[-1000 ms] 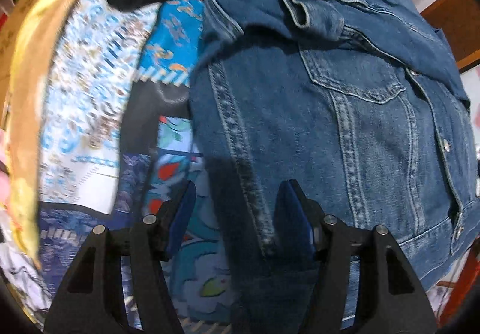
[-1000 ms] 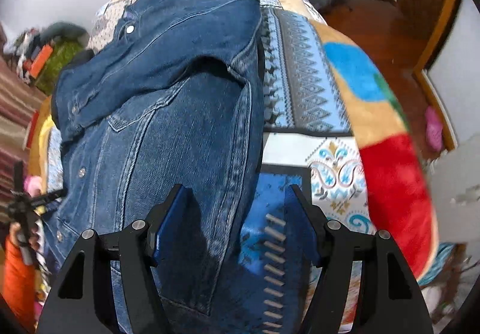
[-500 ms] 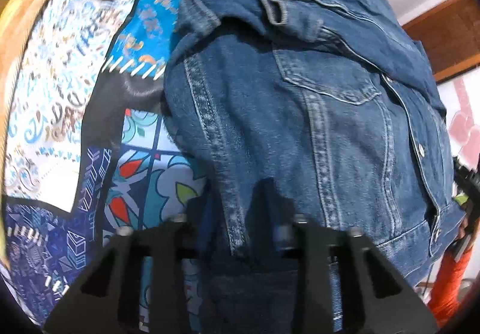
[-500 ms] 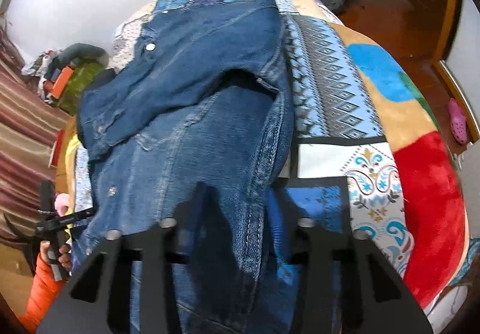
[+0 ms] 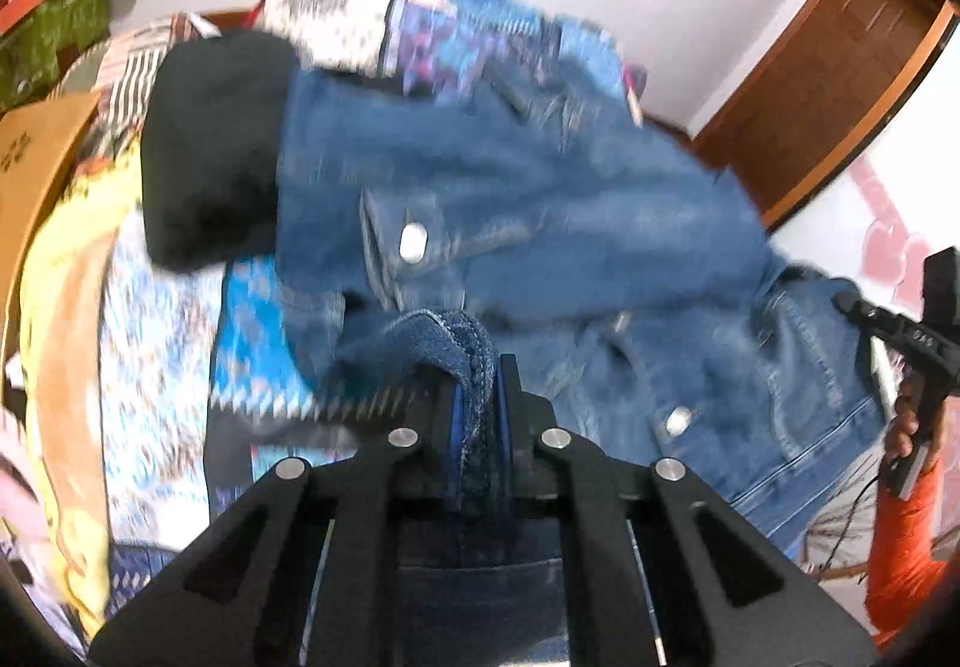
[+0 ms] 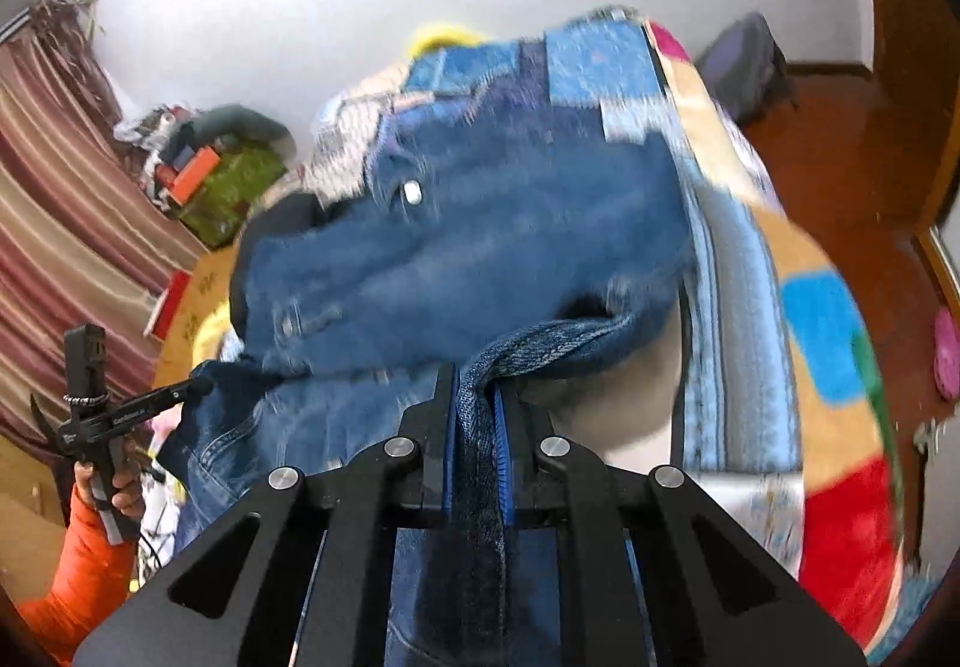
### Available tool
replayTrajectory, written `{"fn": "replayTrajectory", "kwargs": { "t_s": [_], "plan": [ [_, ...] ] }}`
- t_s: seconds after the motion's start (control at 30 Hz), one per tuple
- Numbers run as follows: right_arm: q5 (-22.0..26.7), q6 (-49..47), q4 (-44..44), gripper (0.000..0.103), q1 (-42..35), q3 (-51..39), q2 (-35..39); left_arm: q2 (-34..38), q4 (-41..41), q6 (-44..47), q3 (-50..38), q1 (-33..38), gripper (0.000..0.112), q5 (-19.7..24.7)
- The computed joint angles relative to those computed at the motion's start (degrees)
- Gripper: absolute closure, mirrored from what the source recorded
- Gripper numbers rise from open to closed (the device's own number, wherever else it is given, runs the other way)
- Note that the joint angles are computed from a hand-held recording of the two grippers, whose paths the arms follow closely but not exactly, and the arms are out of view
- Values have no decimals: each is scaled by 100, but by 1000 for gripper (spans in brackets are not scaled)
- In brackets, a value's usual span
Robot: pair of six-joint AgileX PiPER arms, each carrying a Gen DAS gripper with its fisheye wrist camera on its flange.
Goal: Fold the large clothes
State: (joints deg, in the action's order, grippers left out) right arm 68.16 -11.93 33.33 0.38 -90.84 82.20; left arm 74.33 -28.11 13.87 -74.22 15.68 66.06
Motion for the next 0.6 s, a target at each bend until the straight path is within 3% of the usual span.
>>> {"fn": "replayTrajectory", "kwargs": {
  "t_s": [0.1,0.3,0.43,0.6],
  "plan": [
    [-177,180,-171,94,44,-467,313,388,-104,-33,-632,180,104,20],
    [-533,781,-823,94,114,-1108,1225,1294,872,-943,-1289,-110,104,-744],
    [-772,1077,-1369,94,317,-1066,1845,1905,1448,-1338,-1198,-226,102,-1087],
    [-867,986,-1312,92,258,-884,1833,2258,1646,-1456,-958,-302,95,-1173]
  ]
}}
